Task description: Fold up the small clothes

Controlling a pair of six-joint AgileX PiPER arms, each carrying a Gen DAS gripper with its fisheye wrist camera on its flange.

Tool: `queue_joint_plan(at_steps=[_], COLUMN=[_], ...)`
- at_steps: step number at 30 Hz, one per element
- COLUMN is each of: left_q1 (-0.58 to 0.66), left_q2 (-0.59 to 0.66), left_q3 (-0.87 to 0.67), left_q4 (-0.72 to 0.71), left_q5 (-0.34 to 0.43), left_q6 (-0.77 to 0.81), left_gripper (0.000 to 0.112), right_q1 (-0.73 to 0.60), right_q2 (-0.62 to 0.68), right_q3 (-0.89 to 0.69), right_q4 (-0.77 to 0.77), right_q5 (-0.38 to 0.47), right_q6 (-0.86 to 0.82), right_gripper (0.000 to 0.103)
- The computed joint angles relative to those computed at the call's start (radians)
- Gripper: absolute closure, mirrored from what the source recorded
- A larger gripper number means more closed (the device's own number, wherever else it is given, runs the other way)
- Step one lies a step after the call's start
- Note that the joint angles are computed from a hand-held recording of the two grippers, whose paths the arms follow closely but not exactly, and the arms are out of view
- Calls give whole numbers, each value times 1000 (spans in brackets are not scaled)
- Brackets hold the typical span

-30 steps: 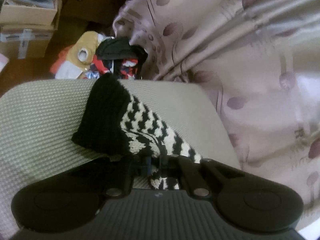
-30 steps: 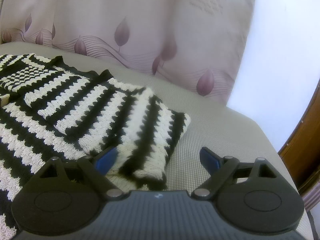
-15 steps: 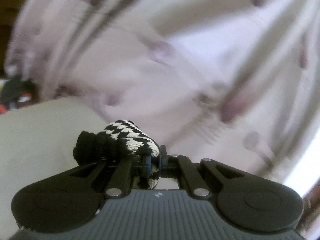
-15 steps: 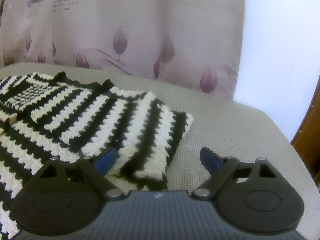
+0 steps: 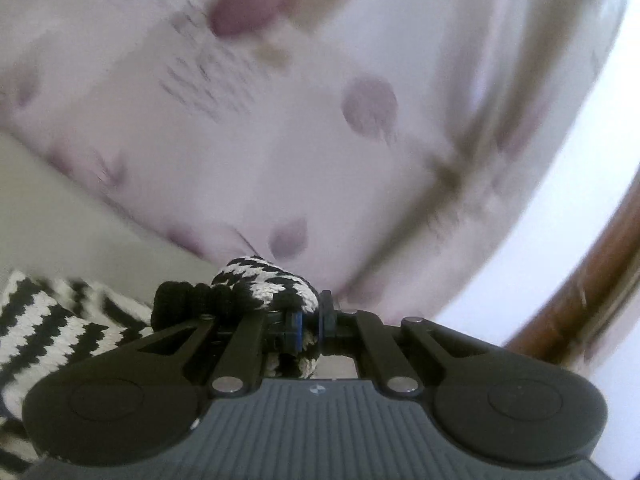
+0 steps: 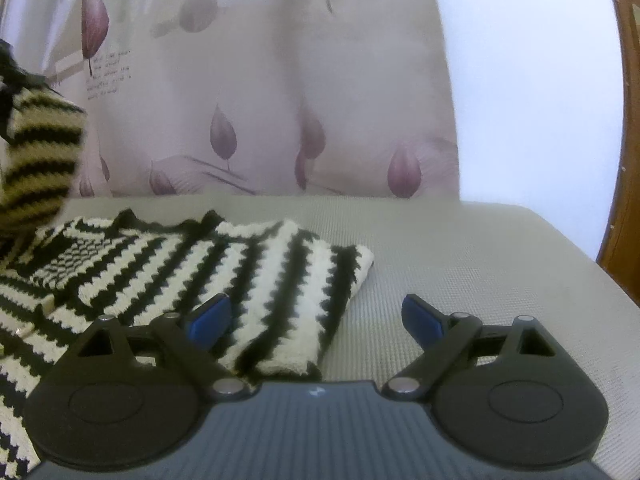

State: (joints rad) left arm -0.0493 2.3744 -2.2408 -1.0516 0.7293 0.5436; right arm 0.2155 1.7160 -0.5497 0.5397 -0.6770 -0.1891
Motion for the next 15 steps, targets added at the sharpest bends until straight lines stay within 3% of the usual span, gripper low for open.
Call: queue_joint_plan(at_steps=[7, 13, 14, 15], left_q1=[-120, -158, -162, -164], left_q2=[70, 135, 131, 138], left_q3=[83, 125, 153, 160], left_q4=[-29, -141, -172, -193], left_q5=[-32, 19, 16, 25], left_q6=[126, 339, 391, 430], left_gripper=[107, 102, 94, 70], right_q1=[-23, -38, -41, -44], right_q2=[-9, -9, -10, -10], right_q3=[39, 52, 56, 60], right_q4=[-93, -141, -150, -155], right_q5=[-52, -66, -72, -78], right_q6=[112, 164, 174, 182], right_gripper=[10, 10, 10, 10])
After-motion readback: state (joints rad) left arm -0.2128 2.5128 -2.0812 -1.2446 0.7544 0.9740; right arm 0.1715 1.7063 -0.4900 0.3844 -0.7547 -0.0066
